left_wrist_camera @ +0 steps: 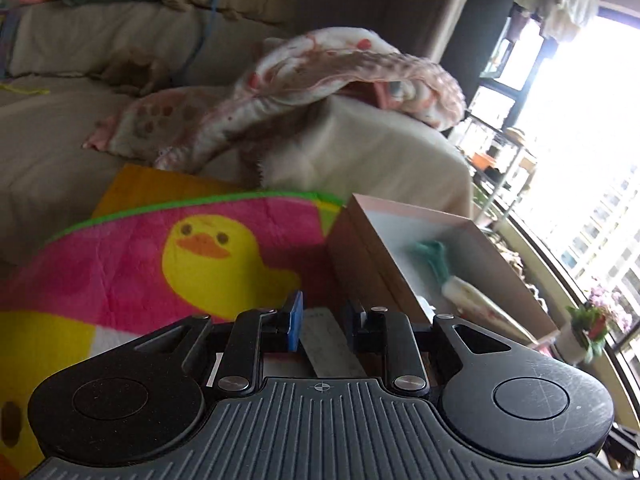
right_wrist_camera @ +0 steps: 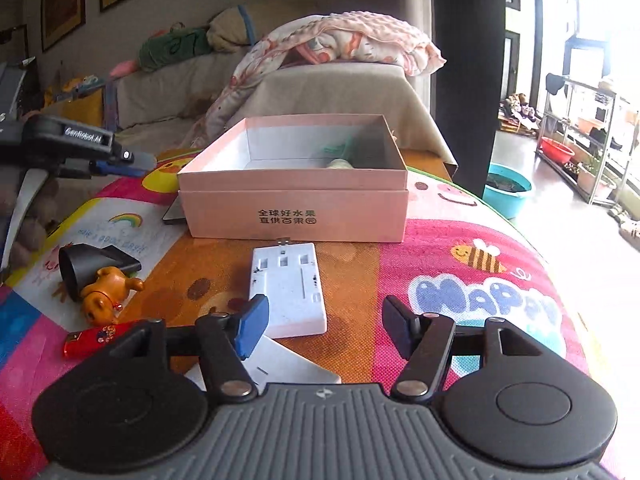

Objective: Organize rigid objects

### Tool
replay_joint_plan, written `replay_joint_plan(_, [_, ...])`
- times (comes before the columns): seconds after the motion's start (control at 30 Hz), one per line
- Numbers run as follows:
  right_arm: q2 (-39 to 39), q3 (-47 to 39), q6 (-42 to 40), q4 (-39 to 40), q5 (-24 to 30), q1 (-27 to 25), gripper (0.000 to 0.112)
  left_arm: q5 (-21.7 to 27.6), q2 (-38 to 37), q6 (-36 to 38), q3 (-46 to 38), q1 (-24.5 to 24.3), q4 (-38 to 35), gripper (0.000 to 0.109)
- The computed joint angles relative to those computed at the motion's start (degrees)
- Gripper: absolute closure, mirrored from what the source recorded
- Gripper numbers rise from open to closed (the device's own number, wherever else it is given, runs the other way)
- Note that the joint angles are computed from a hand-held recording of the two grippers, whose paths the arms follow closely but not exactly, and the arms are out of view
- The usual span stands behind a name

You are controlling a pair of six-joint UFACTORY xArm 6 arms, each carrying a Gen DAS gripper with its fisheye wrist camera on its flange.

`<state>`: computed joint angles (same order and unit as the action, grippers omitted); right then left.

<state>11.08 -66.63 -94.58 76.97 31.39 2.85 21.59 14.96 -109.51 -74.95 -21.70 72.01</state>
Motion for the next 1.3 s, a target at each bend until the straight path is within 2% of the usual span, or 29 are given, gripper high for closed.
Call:
replay_joint_plan(0.17, [1.6,-1.4,5.3,-0.2,1.5,-1.3,0.047,3.7,11.6,26.5,-12.4,1.9,-22.1,0.085])
replay_joint_plan(0.27, [3.0,-2.9,11.1,-4.4,2.2,-1.6,0.042,2.7,12.3,33.3,-12.3,1.6,-24.7,0.087])
replay_joint_plan(0.33, [3.6,-3.5,13.2,-6.1,1.0,-0.9,0.039,-0.2,10.3,34.4,-8.9,1.4,-26.1,0.086])
replay_joint_plan(0.47, [3.2,-2.6,11.5,-6.5,-1.1,0.4,0.033,-3.6,5.5,32.7,-1.8,-0.5,-25.7,0.087])
replay_joint_plan(0.57, [3.3,-2.6,11.5,-6.5,-0.9,0.3,0.032,-5.8,2.5,28.8,2.5,-2.2,-23.2,0.087])
replay_joint_plan(0.7, [3.3,-2.6,11.2,-6.2,-1.0,0.4,0.032,-8.8,0.1,29.2,5.9,-3.8,-25.5,0.086])
replay_joint_plan(0.77, [3.3,-2.6,11.2,-6.1,-1.0,0.4,0.032,-8.4,-1.8,22.7,7.2,-4.6,-19.6,0.086])
replay_joint_plan(0.83, [3.3,-2.5,11.1,-6.1,-1.1,0.4,0.032,-6.3,-4.6,13.2,8.6,-5.7,-10.7,0.086])
replay_joint_plan(0.9, [3.4,-2.7,11.1,-6.1,-1.0,0.3,0.032,-0.4,-8.3,5.2,10.4,-8.4,-3.3,0.086])
replay_joint_plan(1.07, [3.3,-2.6,11.0,-5.6,-0.9,0.3,0.032,16.4,-14.8,1.0,15.4,-17.5,-2.3,0.086])
replay_joint_plan(1.2, [3.4,-2.7,11.2,-5.2,-0.5,0.1,0.032,20.3,-18.3,-5.8,19.8,-22.4,-1.8,0.086])
replay_joint_plan(1.3, [3.4,-2.6,11.3,-5.1,-0.6,0.2,0.032,19.1,-18.9,-7.8,21.3,-23.7,-2.6,0.086])
